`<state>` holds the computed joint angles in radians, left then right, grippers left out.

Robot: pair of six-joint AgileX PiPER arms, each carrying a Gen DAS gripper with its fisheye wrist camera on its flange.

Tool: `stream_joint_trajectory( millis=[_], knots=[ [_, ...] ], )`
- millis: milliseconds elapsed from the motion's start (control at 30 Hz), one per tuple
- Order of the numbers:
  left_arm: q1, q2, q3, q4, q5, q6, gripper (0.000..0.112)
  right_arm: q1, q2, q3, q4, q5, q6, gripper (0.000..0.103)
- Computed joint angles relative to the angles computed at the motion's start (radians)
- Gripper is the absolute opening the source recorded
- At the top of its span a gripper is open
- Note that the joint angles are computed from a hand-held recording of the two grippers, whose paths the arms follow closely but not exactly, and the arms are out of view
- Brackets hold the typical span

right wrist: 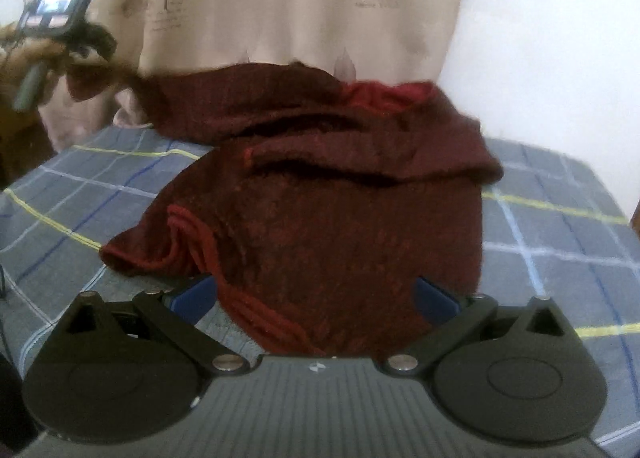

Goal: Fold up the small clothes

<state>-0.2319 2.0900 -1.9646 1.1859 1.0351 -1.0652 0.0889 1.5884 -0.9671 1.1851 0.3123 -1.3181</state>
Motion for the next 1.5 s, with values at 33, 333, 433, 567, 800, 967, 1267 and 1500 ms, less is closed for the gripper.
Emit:
stream_joint_trajectory(
  millis=[33,333,433,567,800,967,1267,1500],
  knots=[
    [0.013,-0.020,0.028,-0.012,-0.018,-0.018,0.100,-0.016,0.005,-0.003,0.001,0.013,0.006,0.103],
    [-0.038,-0.480,0.695,-0.365,-0.531,0.068,0.100,-0.210,-0.004,0.049,0.139,0.099,-0.089,0.103],
    [-0.101,-0.501,0.799,-0.581,-0.588,0.193,0.099,-0.285,0.040,0.013,0.076,0.173,0.012,0.103],
    [-0.121,-0.481,0.873,-0.916,-0.674,0.397,0.099,-0.377,0.138,-0.077,0.051,0.369,0.140,0.098],
    [-0.105,-0.396,0.862,-1.495,-0.705,0.894,0.051,-0.374,0.212,-0.135,0.041,0.397,0.186,0.076],
    [-0.117,-0.344,0.805,-1.497,-0.680,0.906,0.012,-0.356,0.268,-0.234,-0.066,0.468,0.314,0.020],
    [-0.161,-0.568,0.938,-1.123,-0.715,0.471,0.009,-0.509,0.267,-0.228,0.082,0.692,0.257,0.013],
    [-0.284,-0.849,1.083,-0.890,-0.552,0.217,0.009,-0.700,0.124,-0.200,0.010,0.900,0.271,0.012]
  ],
)
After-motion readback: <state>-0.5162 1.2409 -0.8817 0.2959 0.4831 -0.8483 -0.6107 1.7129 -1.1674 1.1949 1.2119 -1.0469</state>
